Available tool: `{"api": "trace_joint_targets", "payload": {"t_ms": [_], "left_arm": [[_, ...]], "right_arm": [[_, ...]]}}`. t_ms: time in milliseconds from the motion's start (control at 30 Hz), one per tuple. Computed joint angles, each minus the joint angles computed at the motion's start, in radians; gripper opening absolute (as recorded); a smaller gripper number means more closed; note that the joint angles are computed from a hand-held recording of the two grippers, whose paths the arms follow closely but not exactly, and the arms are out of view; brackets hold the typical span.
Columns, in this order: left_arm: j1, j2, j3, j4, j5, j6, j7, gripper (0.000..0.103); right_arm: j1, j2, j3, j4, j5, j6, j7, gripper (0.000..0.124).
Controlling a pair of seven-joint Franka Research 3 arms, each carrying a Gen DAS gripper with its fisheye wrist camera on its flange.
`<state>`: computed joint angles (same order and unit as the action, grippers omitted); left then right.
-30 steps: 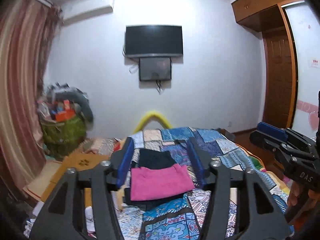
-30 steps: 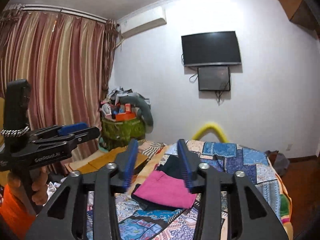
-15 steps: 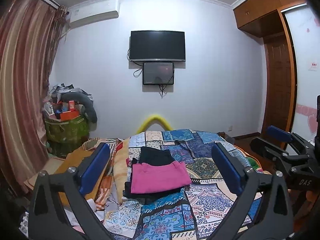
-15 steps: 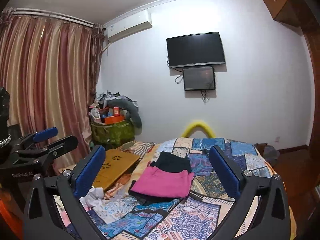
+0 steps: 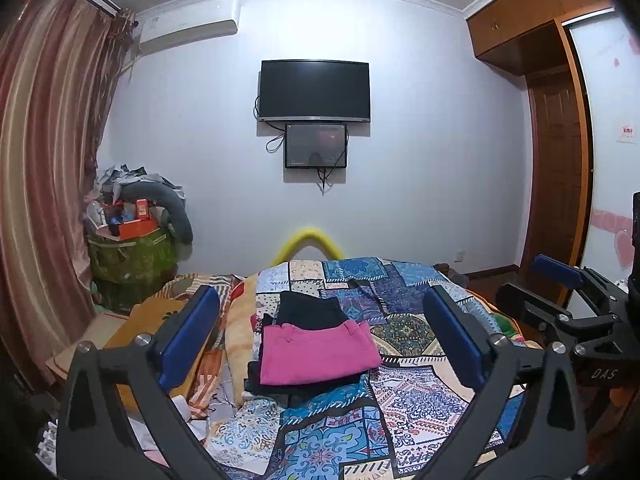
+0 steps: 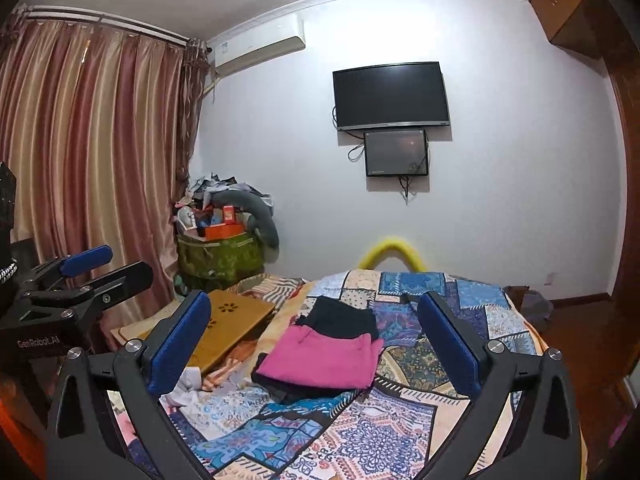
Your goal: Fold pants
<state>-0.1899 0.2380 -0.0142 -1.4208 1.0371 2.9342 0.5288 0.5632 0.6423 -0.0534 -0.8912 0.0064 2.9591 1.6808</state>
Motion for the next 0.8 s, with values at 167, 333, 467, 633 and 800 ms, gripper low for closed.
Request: {"api": "trace_joint_targets", "payload": {"t_ms": [167,333,467,633,800], "left_arm": [[0.010,0.007,-0.007,-0.002,-0.040,0.008,0.032,0.103],[0.011,0.019,-0.006,0.009,-0.078,0.008,0.063,0.103],[0.008,0.027,-0.001,0.015,-0.100,0.004,0.078,0.103],[0.002,0.032,0.005,0.021,-0.119,0.003,0.093,0.103],[-0.002,0.035,0.013,0.021,-0.109,0.004,0.088,0.103]], "right_arm": [[0.002,0.002,-0.003,0.008,-0.004,-0.020,0.006,0.103],[0.003,-0.009,-0.009,-0.008,-0.011,-0.024,0.021,0.103],[0.003,-0.019,-0.012,-0.022,-0.016,-0.022,0.032,0.103],[-0.002,-0.027,-0.005,-0.033,-0.016,-0.023,0.030,0.103],[-0.003,-0.031,-0.002,-0.038,-0.015,-0.023,0.031,0.103]]}}
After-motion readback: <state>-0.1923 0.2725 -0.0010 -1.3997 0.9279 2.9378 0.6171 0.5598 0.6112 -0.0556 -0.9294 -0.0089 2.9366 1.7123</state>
